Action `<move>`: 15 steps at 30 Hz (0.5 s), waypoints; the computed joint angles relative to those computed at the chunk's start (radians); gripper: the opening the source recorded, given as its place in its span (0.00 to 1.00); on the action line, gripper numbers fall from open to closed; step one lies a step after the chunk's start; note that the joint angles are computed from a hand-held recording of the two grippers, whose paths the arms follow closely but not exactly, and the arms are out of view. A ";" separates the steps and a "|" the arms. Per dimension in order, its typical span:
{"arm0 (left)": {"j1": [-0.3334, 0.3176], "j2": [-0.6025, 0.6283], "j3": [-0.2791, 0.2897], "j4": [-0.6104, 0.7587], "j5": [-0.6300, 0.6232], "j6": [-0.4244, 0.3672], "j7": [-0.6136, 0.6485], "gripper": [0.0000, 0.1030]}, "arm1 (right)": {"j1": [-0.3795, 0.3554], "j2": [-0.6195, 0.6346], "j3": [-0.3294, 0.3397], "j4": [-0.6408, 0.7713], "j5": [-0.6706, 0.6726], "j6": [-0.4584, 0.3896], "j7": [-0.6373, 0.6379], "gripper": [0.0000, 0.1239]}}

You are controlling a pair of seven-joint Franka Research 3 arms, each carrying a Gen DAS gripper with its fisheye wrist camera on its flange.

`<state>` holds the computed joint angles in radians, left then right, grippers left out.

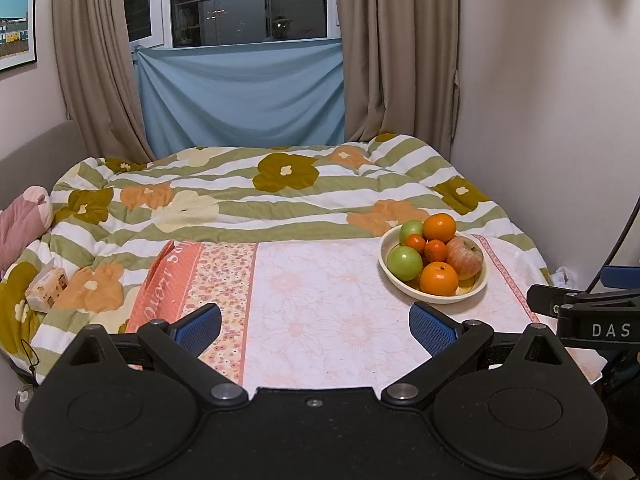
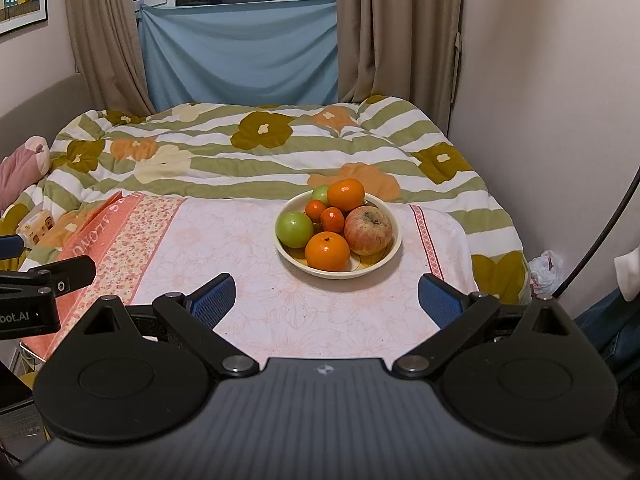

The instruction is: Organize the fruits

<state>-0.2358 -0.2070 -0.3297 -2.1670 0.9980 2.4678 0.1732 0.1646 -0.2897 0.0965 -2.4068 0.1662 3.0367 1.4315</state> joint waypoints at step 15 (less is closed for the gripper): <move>-0.010 0.009 -0.004 0.014 0.035 -0.027 -0.029 1.00 | -0.004 -0.004 0.005 -0.004 -0.008 0.001 0.014 0.83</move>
